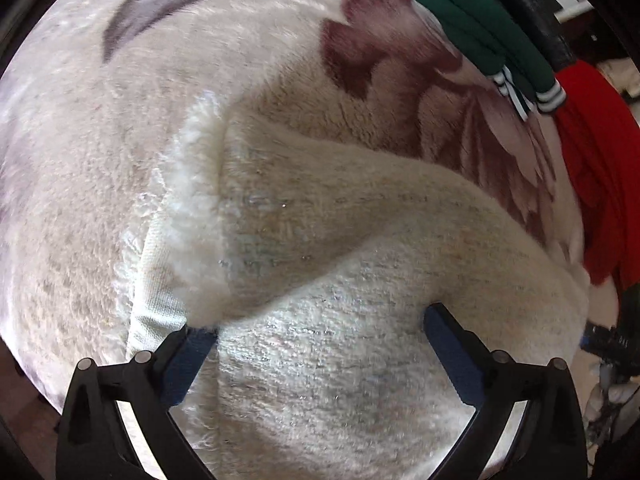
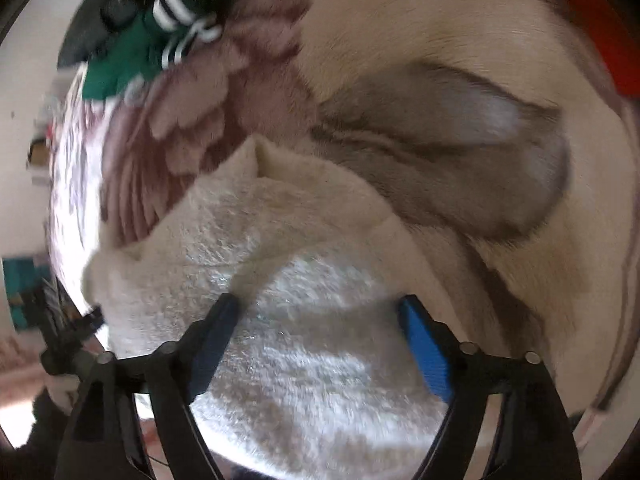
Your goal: Fold large clothes
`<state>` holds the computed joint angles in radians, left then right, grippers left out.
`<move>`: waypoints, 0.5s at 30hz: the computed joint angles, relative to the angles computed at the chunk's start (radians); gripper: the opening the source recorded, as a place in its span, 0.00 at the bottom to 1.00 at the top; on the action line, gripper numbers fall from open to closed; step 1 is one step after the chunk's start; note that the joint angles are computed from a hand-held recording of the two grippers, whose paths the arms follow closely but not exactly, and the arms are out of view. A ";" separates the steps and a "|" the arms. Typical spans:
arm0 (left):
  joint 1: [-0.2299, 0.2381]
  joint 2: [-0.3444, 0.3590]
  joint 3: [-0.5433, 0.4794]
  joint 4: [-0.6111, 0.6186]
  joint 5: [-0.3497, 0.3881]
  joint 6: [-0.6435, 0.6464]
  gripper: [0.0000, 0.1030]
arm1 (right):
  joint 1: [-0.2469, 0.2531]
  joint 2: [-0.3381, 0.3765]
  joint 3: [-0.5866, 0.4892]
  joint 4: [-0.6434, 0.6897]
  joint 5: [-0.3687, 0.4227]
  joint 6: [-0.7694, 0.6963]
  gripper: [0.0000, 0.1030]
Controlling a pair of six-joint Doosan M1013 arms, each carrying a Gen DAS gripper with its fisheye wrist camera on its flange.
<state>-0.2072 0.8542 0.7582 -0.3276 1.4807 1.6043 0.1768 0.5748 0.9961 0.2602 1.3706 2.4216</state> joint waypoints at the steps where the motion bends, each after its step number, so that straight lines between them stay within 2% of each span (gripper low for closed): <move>1: -0.004 -0.007 0.012 0.013 -0.018 -0.009 1.00 | -0.003 0.002 -0.001 0.007 0.006 -0.004 0.84; 4: -0.018 -0.019 0.034 0.045 -0.050 -0.006 1.00 | -0.006 -0.006 0.007 -0.009 -0.020 0.002 0.77; 6: -0.019 -0.029 0.052 0.045 -0.071 0.009 1.00 | -0.002 -0.021 0.017 -0.050 -0.026 0.022 0.52; 8: -0.018 -0.030 0.050 0.044 -0.064 0.031 1.00 | -0.004 -0.051 0.053 -0.063 -0.071 0.058 0.44; 11: -0.014 -0.023 0.025 0.041 -0.025 0.050 1.00 | -0.013 -0.076 0.081 -0.047 -0.122 0.052 0.45; 14: 0.000 -0.023 0.008 0.006 0.000 0.045 1.00 | -0.031 -0.069 0.084 0.005 -0.171 -0.022 0.70; 15: 0.009 -0.024 0.006 -0.022 0.007 0.036 1.00 | -0.036 -0.062 0.078 0.025 -0.180 -0.061 0.74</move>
<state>-0.1987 0.8305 0.7645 -0.3498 1.4876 1.6407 0.1407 0.5127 1.0745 0.2852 1.1909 2.3607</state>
